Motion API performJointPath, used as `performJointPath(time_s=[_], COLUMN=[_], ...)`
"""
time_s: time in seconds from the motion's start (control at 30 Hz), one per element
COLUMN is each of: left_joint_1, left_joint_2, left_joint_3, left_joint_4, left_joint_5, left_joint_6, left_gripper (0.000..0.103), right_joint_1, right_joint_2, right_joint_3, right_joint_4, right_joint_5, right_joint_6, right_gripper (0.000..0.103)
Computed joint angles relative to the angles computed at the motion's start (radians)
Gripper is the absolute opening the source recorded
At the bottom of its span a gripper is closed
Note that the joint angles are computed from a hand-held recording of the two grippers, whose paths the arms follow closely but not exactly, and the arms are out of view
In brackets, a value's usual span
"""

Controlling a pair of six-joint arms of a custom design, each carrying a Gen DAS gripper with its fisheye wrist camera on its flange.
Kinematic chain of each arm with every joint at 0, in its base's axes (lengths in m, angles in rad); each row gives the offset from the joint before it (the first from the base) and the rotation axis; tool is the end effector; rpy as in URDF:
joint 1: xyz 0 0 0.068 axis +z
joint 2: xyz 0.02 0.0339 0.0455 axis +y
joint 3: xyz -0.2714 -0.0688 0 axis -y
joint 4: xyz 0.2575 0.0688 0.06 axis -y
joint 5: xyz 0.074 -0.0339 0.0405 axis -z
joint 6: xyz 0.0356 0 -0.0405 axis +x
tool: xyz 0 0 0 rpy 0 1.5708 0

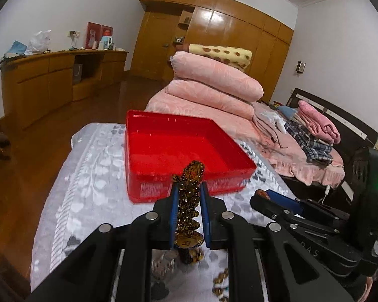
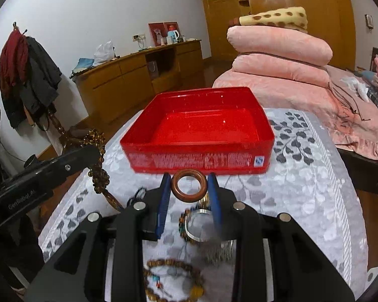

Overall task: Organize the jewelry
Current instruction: 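Carry the amber necklace and wooden ring strand to the red tin with both tools, then open the left tool over the red tin while the right tool releases its strand there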

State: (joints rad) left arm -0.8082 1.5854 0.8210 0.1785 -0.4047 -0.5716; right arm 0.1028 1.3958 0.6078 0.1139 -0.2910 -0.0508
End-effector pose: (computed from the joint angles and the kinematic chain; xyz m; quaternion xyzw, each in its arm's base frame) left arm 0.2452 -0.2364 0.1909 0.0075 0.8684 -0.1582 0.4699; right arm 0.2788 0.0390 0.1730 -0.1311 0.8842 0.1418 0.4254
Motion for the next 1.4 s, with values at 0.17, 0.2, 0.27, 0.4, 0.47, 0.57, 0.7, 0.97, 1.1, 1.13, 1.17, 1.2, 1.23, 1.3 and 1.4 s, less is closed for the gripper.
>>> performJointPath(time_s=[0.17, 0.2, 0.27, 0.4, 0.47, 0.57, 0.7, 0.97, 1.1, 1.13, 1.17, 1.2, 1.23, 1.3, 1.4], left_joint_1=[0.047, 0.054, 0.069, 0.103, 0.120, 0.141, 0.175, 0.205, 0.204, 0.201, 0.199, 0.197, 0.193, 0.186, 0.164], left_joint_2=[0.042, 0.053, 0.080, 0.127, 0.150, 0.184, 0.260, 0.369, 0.351, 0.336, 0.320, 0.303, 0.276, 0.234, 0.149], left_joint_3=[0.081, 0.099, 0.141, 0.206, 0.234, 0.265, 0.335, 0.430, 0.422, 0.406, 0.391, 0.372, 0.342, 0.301, 0.200], left_joint_4=[0.001, -0.003, -0.007, 0.005, 0.014, 0.042, 0.023, -0.099, -0.121, -0.116, -0.113, -0.108, -0.100, -0.099, -0.088], left_joint_5=[0.028, 0.030, 0.033, 0.061, 0.070, 0.083, 0.112, 0.151, 0.127, 0.117, 0.111, 0.108, 0.099, 0.080, 0.051], left_joint_6=[0.031, 0.035, 0.046, 0.059, 0.062, 0.069, 0.060, 0.024, 0.019, 0.021, 0.023, 0.027, 0.033, 0.046, 0.044], left_gripper=[0.016, 0.016, 0.016, 0.016, 0.016, 0.016, 0.016, 0.017, 0.027, 0.031, 0.031, 0.031, 0.032, 0.038, 0.042], right_joint_1=[0.007, 0.008, 0.008, 0.002, -0.002, -0.002, 0.002, 0.014, 0.020, 0.018, 0.015, 0.012, 0.009, 0.003, -0.012], right_joint_2=[0.104, 0.122, 0.162, 0.236, 0.269, 0.313, 0.380, 0.478, 0.463, 0.454, 0.442, 0.432, 0.418, 0.374, 0.291], right_joint_3=[0.111, 0.129, 0.167, 0.252, 0.294, 0.355, 0.421, 0.501, 0.481, 0.471, 0.458, 0.449, 0.434, 0.385, 0.282], right_joint_4=[0.003, 0.003, 0.006, -0.008, -0.015, -0.029, -0.042, -0.087, -0.073, -0.067, -0.061, -0.060, -0.056, -0.036, -0.002], right_joint_5=[0.008, 0.011, 0.014, 0.008, 0.000, -0.005, -0.002, 0.027, 0.051, 0.050, 0.048, 0.047, 0.047, 0.042, 0.031], right_joint_6=[0.020, 0.023, 0.029, 0.038, 0.045, 0.056, 0.066, 0.059, 0.058, 0.059, 0.060, 0.059, 0.058, 0.049, 0.022], right_gripper=[0.028, 0.028, 0.028, 0.028, 0.028, 0.028, 0.028, 0.034, 0.047, 0.047, 0.047, 0.047, 0.047, 0.050, 0.055])
